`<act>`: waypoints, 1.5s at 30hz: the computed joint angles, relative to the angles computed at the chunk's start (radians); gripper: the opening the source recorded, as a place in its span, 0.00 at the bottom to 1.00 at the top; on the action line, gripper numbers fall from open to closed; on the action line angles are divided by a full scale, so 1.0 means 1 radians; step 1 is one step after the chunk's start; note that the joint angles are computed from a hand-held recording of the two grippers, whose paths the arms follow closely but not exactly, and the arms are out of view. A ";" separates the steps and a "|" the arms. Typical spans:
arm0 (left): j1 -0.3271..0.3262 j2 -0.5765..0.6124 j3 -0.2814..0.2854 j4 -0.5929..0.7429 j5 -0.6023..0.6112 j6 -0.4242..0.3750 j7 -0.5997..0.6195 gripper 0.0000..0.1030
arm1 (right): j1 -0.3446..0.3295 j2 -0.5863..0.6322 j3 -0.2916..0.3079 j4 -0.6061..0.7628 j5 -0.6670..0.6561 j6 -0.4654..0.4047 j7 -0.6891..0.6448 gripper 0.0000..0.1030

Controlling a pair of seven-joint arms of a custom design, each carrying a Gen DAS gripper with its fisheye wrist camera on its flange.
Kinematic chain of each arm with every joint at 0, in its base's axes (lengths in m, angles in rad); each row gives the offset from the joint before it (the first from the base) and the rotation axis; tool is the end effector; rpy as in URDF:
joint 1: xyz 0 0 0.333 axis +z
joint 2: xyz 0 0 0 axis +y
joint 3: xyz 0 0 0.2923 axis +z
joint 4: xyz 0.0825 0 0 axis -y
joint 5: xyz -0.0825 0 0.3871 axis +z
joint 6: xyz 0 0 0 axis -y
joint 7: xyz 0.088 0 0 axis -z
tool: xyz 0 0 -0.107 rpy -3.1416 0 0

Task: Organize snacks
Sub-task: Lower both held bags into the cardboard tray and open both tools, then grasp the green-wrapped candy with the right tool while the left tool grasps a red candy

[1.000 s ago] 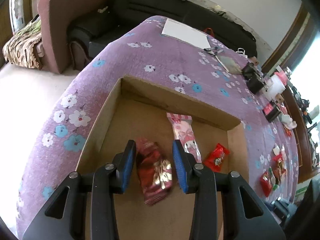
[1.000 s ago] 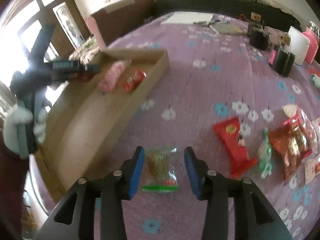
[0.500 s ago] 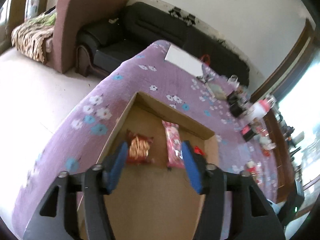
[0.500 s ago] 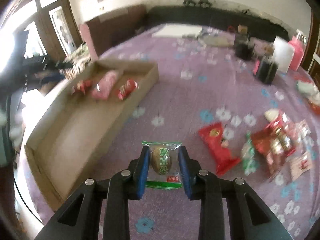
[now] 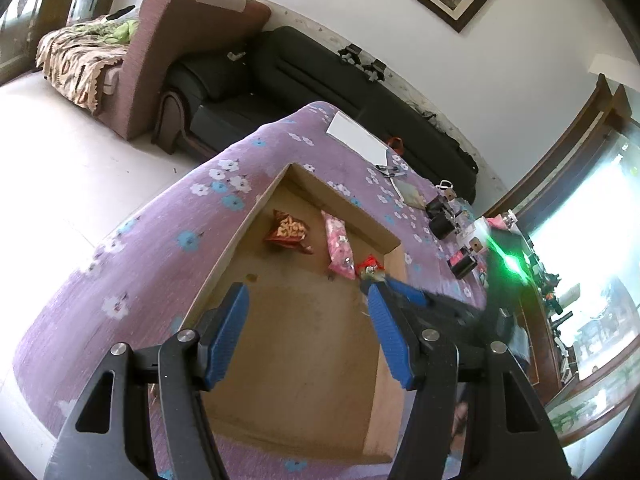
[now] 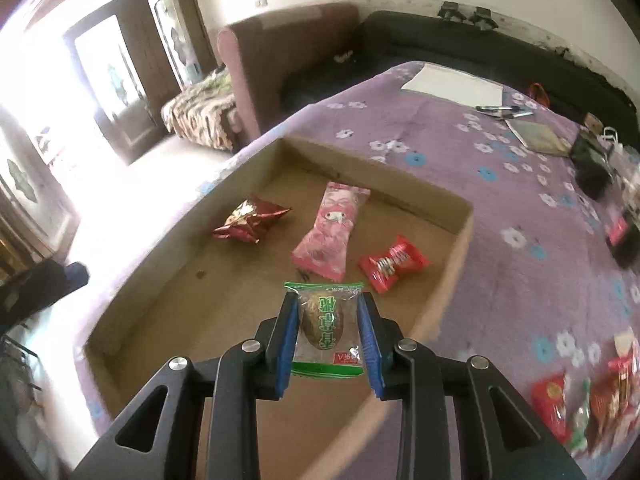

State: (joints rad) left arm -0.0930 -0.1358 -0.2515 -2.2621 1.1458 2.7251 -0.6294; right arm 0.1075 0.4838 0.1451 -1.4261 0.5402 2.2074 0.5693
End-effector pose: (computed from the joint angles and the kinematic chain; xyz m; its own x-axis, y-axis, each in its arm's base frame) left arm 0.4928 -0.2154 0.4389 0.5311 -0.6656 0.5243 -0.3372 -0.7337 -0.5899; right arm 0.6958 0.1783 0.4345 0.8373 -0.5317 -0.1270 -0.5023 -0.6566 -0.5626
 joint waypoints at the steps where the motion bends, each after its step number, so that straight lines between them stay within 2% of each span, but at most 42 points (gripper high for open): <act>1: -0.001 -0.003 -0.001 -0.004 0.002 -0.001 -0.004 0.59 | 0.010 0.012 -0.002 0.011 -0.010 0.007 0.014 0.32; 4: -0.001 -0.011 -0.007 -0.017 0.017 -0.004 -0.036 0.59 | 0.004 0.044 -0.004 0.066 -0.015 -0.029 0.062 0.34; 7: -0.003 -0.029 -0.017 -0.034 0.037 -0.018 -0.070 0.59 | -0.043 0.054 0.006 0.108 0.042 -0.050 0.055 0.49; 8: -0.005 -0.033 -0.022 -0.036 0.044 -0.026 -0.081 0.59 | -0.056 0.054 0.004 0.117 0.056 -0.039 0.047 0.51; 11: -0.020 -0.051 -0.044 -0.046 0.055 -0.085 -0.102 0.59 | -0.074 0.078 -0.025 0.167 0.037 0.008 0.061 0.51; 15: -0.042 -0.056 -0.062 -0.044 0.054 -0.151 -0.104 0.61 | -0.085 0.214 -0.081 0.353 -0.075 0.017 0.203 0.52; 18: -0.059 -0.040 -0.060 -0.027 0.038 -0.169 -0.076 0.61 | -0.106 0.309 -0.084 0.485 -0.142 -0.025 0.276 0.52; 22: -0.078 -0.024 -0.056 -0.007 0.013 -0.176 -0.049 0.61 | -0.113 0.353 -0.078 0.515 -0.204 -0.003 0.288 0.52; 25: -0.093 -0.018 -0.060 0.007 -0.003 -0.200 -0.025 0.61 | -0.088 0.361 -0.107 0.491 -0.272 0.055 0.342 0.50; 27: -0.103 -0.012 -0.061 0.019 -0.010 -0.215 -0.009 0.61 | -0.080 0.394 -0.126 0.527 -0.320 0.035 0.387 0.48; 28: -0.107 -0.007 -0.061 0.026 -0.012 -0.219 -0.004 0.61 | -0.085 0.395 -0.126 0.525 -0.331 0.024 0.400 0.47; 30: -0.113 0.008 -0.060 0.041 -0.008 -0.219 0.001 0.61 | -0.129 0.354 -0.090 0.456 -0.295 0.042 0.376 0.46; 33: -0.125 0.037 -0.052 0.069 -0.003 -0.204 0.011 0.61 | -0.185 0.295 -0.061 0.389 -0.250 -0.025 0.317 0.43; 35: -0.134 0.064 -0.047 0.094 0.008 -0.183 0.016 0.61 | -0.233 0.237 -0.036 0.316 -0.199 -0.086 0.223 0.43; 38: -0.158 0.112 -0.040 0.146 0.014 -0.168 0.050 0.61 | -0.306 0.224 -0.014 0.339 -0.096 -0.275 0.124 0.40; 40: -0.176 0.137 -0.032 0.176 0.011 -0.162 0.072 0.61 | -0.339 0.170 -0.022 0.270 -0.012 -0.241 0.094 0.45; 43: -0.204 0.184 -0.020 0.231 -0.006 -0.162 0.121 0.61 | -0.350 0.119 -0.048 0.199 0.053 -0.148 0.054 0.45; 45: -0.223 0.210 -0.010 0.261 -0.018 -0.163 0.147 0.61 | -0.352 0.116 -0.061 0.191 0.070 -0.133 0.051 0.45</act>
State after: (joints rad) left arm -0.3156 0.0744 -0.2613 -2.0014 1.1276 2.5626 -0.4824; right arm -0.2444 0.5996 0.0844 -1.2347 0.6105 2.0741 0.6202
